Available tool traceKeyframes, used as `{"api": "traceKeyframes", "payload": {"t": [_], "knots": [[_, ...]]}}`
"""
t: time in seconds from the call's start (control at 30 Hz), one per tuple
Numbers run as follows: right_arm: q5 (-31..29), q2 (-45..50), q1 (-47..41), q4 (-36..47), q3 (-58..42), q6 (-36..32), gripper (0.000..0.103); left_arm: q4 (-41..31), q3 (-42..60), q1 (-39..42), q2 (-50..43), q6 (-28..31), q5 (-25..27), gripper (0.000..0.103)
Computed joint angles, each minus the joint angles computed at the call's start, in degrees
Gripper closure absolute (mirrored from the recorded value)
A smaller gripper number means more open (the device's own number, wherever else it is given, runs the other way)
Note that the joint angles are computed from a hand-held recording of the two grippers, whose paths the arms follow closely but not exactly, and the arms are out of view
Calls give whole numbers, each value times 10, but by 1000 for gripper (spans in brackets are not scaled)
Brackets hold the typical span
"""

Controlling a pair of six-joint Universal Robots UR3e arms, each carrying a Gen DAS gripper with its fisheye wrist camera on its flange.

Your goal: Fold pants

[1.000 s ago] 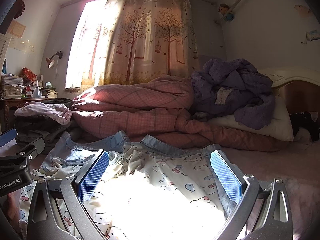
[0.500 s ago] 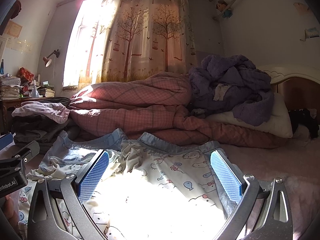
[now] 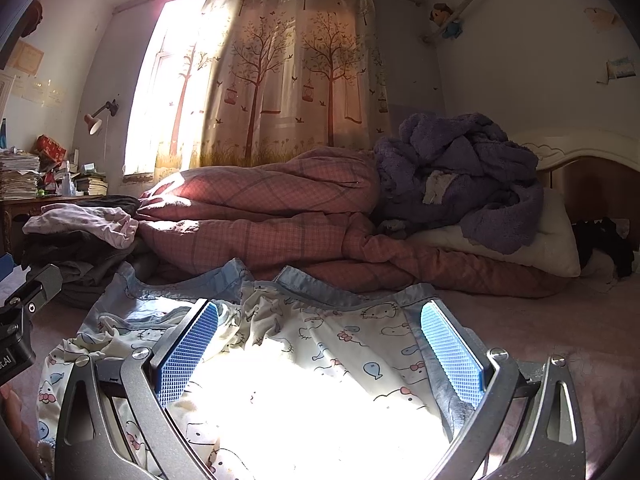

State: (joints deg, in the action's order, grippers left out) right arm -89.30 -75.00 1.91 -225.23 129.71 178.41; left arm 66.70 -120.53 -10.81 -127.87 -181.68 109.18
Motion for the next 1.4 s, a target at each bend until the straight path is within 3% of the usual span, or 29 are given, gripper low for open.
{"api": "traceKeyframes", "payload": {"t": [0.27, 0.37, 0.5, 0.77, 0.9, 1.03, 1.17, 1.23, 1.33, 1.4], "knots": [[0, -34, -10, -17, 36, 11, 1, 38, -43, 3, 34, 14, -16, 0], [22, -55, -30, -72, 72, 18, 0, 36, -50, -7, 58, 23, -3, 0], [57, -114, -58, -28, 82, 25, 1, 13, -52, -21, 95, 22, 13, 0], [59, -171, -103, 48, 77, 34, 1, -4, -24, -104, 106, 96, 109, 0], [85, -222, -120, 129, 68, 31, 1, -47, 94, -191, 76, 177, 283, 0], [112, -280, -130, 178, 65, 3, 1, -100, 72, -193, 151, 158, 245, 0], [165, -343, -179, 253, 37, -12, 1, -142, 131, -177, 171, 171, 202, 0], [237, -386, -234, 353, -4, -24, 1, -200, 164, -158, 184, 151, 168, 0], [409, -408, -334, 455, -66, -53, 1, -318, 244, -127, 191, 97, 102, 0], [418, -381, -338, 477, -125, -59, 1, -393, 333, -113, 167, 84, 58, 0]]}}
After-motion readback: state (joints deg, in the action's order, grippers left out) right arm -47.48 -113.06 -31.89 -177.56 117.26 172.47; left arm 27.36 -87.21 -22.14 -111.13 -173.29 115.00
